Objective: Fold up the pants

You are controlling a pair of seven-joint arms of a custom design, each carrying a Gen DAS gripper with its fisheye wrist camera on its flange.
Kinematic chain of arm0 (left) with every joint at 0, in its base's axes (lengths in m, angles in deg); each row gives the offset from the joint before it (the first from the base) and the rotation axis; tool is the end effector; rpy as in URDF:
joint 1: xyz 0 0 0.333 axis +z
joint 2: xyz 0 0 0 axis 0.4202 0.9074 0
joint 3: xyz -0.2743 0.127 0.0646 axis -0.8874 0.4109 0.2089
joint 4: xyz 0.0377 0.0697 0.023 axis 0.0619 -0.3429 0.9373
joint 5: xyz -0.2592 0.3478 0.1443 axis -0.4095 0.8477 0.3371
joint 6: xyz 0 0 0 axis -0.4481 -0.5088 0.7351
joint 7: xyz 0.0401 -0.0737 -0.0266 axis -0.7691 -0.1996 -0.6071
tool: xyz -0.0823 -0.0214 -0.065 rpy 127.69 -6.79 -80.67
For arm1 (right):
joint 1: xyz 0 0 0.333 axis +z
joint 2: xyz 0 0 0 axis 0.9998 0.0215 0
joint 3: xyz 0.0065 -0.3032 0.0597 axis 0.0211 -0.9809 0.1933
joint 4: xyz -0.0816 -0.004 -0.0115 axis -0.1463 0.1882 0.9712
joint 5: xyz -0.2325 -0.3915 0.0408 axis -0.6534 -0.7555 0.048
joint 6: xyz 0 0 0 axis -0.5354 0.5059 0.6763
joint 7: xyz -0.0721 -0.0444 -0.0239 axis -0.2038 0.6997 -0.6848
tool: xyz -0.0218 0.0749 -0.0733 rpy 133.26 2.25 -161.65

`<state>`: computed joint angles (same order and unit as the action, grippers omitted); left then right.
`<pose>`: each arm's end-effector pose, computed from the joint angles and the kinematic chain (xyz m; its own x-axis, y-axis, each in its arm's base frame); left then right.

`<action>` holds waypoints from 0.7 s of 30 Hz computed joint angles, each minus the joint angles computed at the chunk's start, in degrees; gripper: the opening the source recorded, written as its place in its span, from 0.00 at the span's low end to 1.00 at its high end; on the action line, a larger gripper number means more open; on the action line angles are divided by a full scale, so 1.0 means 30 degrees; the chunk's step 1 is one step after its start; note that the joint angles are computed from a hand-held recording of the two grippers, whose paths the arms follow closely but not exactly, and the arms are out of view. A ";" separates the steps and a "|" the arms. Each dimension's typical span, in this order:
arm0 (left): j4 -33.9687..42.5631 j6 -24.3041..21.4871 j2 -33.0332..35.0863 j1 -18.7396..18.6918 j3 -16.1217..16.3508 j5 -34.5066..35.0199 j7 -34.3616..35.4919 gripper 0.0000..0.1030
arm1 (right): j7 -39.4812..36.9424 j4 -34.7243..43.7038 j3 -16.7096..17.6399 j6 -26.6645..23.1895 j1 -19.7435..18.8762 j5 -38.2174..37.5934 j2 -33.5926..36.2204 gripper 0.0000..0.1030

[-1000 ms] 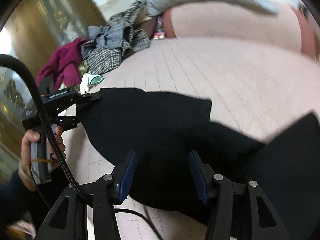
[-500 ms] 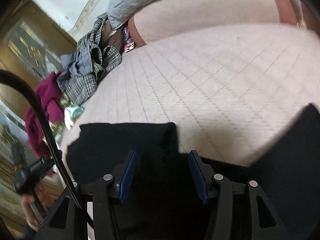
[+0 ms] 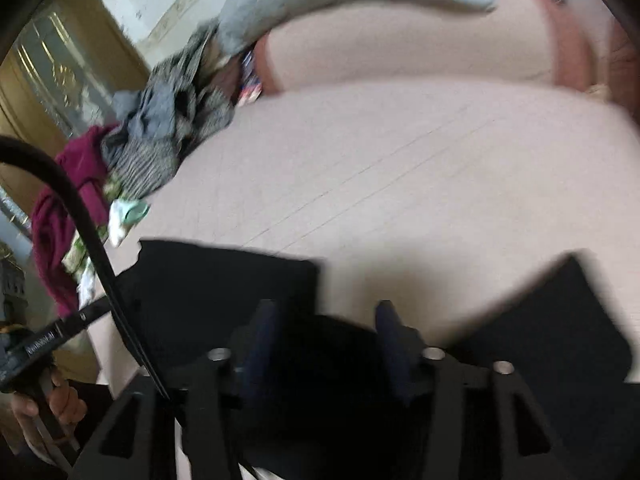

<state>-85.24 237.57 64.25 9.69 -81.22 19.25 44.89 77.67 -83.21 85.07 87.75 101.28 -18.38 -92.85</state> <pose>0.5480 -0.2305 0.5506 -0.1028 -0.9324 0.3465 -0.8150 -0.1207 -0.5668 0.5691 0.1546 0.5376 0.0768 -0.9498 -0.3034 -0.7949 0.1254 -0.5937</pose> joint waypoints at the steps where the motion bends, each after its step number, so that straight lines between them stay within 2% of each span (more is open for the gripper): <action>1: 0.0137 -0.0079 0.0140 -0.0355 0.0035 -0.0456 0.0689 0.26 | 0.0531 -0.0617 0.0057 -0.0023 -0.0421 -0.0712 -0.0810 0.50; 2: 0.0284 -0.0186 0.0286 -0.0642 0.0028 -0.0876 0.1298 0.26 | 0.1051 -0.1204 0.0064 -0.0178 -0.0944 -0.1402 -0.1630 0.51; 5: 0.0981 -0.0689 0.0921 -0.1097 -0.0245 -0.1555 0.2534 0.28 | 0.2352 -0.2302 0.0237 -0.0780 -0.2639 -0.3477 -0.3037 0.64; 7: 0.1674 -0.1222 0.1609 -0.1230 -0.0574 -0.1725 0.2963 0.29 | 0.2581 -0.2569 -0.0063 -0.1063 -0.3379 -0.4141 -0.3169 0.65; 10: 0.2834 -0.1947 0.2747 -0.1205 -0.1103 -0.1720 0.3236 0.29 | 0.0930 -0.2295 -0.1529 -0.1173 -0.2714 -0.1951 -0.2364 0.65; 12: 0.3599 -0.2302 0.3518 -0.1197 -0.1520 -0.1488 0.3172 0.29 | -0.2142 -0.1678 -0.2852 -0.0910 -0.1457 0.1286 -0.1184 0.65; 14: 0.4167 -0.2593 0.4057 -0.1170 -0.1835 -0.1477 0.3395 0.29 | -0.3658 -0.1114 -0.2867 -0.0634 -0.1297 0.2627 -0.0106 0.65; 15: 0.4337 -0.2616 0.4248 -0.1190 -0.2032 -0.1049 0.3242 0.29 | -0.4526 -0.0890 -0.2773 -0.0547 -0.1283 0.2961 0.0334 0.57; 16: 0.4458 -0.2584 0.4386 -0.1188 -0.2168 -0.0623 0.3079 0.29 | -0.4754 -0.1006 -0.2367 0.0038 -0.1497 0.2461 0.0385 0.42; 17: 0.4462 -0.2516 0.4431 -0.1198 -0.2284 -0.0277 0.2947 0.30 | -0.5104 -0.0801 -0.1988 0.0266 -0.1691 0.1585 0.0618 0.06; 19: 0.4861 -0.2592 0.4742 -0.1229 -0.2457 0.0329 0.2553 0.30 | -0.5009 -0.0024 -0.1593 -0.0521 -0.1998 0.0495 0.0842 0.06; 21: 0.5172 -0.2669 0.4948 -0.1213 -0.2565 -0.0183 0.2738 0.30 | -0.6139 -0.0119 -0.1735 0.0499 -0.1815 0.1289 0.0120 0.06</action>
